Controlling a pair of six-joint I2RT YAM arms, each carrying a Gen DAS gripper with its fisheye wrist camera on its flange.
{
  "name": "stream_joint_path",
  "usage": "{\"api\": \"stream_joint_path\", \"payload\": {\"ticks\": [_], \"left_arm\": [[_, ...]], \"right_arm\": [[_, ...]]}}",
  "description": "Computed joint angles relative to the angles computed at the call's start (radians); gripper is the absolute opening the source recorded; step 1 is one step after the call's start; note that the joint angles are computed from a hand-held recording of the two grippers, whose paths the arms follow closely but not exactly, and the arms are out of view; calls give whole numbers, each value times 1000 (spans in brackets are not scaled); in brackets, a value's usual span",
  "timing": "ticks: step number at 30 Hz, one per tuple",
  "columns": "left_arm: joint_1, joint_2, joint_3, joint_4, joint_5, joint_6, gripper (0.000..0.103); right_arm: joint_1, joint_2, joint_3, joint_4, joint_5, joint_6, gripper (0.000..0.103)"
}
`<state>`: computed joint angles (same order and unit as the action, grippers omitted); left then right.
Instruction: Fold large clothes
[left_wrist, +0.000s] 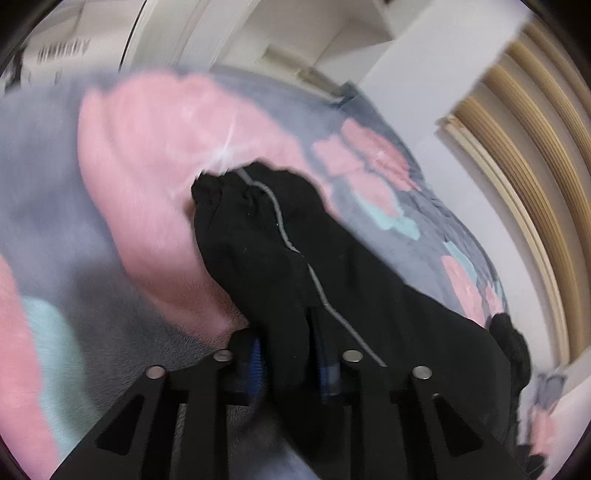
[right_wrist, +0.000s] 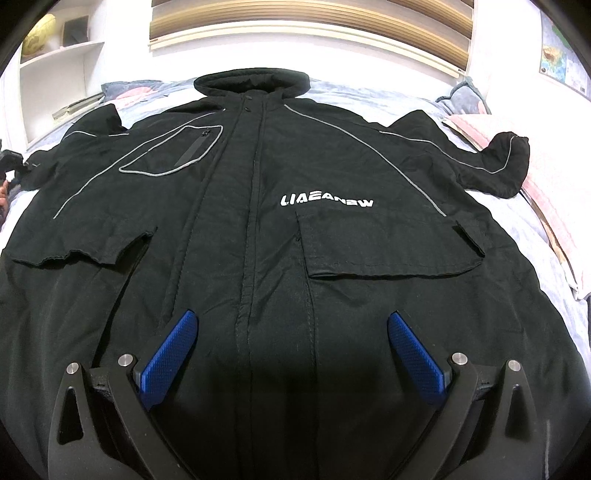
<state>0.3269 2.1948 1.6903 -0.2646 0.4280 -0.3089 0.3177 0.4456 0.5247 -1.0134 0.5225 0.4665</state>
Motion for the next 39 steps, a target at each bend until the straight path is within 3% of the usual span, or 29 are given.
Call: {"api": "stream_joint_path", "payload": {"ticks": [4, 10, 17, 20, 25, 28, 29, 31, 34, 37, 39], "left_arm": [[-18, -210, -198, 114, 70, 28, 16], [-178, -507, -354, 112, 128, 104, 15], [-586, -658, -387, 49, 43, 121, 15], [-800, -634, -370, 14, 21, 126, 15], [-1089, -425, -220, -92, -143, 144, 18], [-1185, -182, -7, -275, -228, 133, 19], [-1195, -79, 94, -362, -234, 110, 19], [-1192, 2, 144, -406, -187, 58, 19], [-1172, -94, 20, -315, -125, 48, 20], [-1119, -220, -55, -340, -35, 117, 22], [-1078, -329, -129, -337, 9, 173, 33]], "right_arm": [[-6, -10, -4, 2, -5, -6, 103], [-38, -30, -5, 6, -33, -32, 103], [-139, -66, -14, 33, -124, -109, 103], [-163, -78, -15, 35, -153, -124, 103], [-197, -77, -15, 44, -186, -146, 103], [-212, -75, -13, 44, -200, -153, 103], [-225, -74, -13, 46, -211, -162, 103], [-255, -75, -10, 45, -237, -183, 103], [-423, -45, 35, 9, -395, -287, 103], [-740, 18, 164, -93, -677, -532, 103], [-867, 93, 293, -129, -745, -676, 103]]}}
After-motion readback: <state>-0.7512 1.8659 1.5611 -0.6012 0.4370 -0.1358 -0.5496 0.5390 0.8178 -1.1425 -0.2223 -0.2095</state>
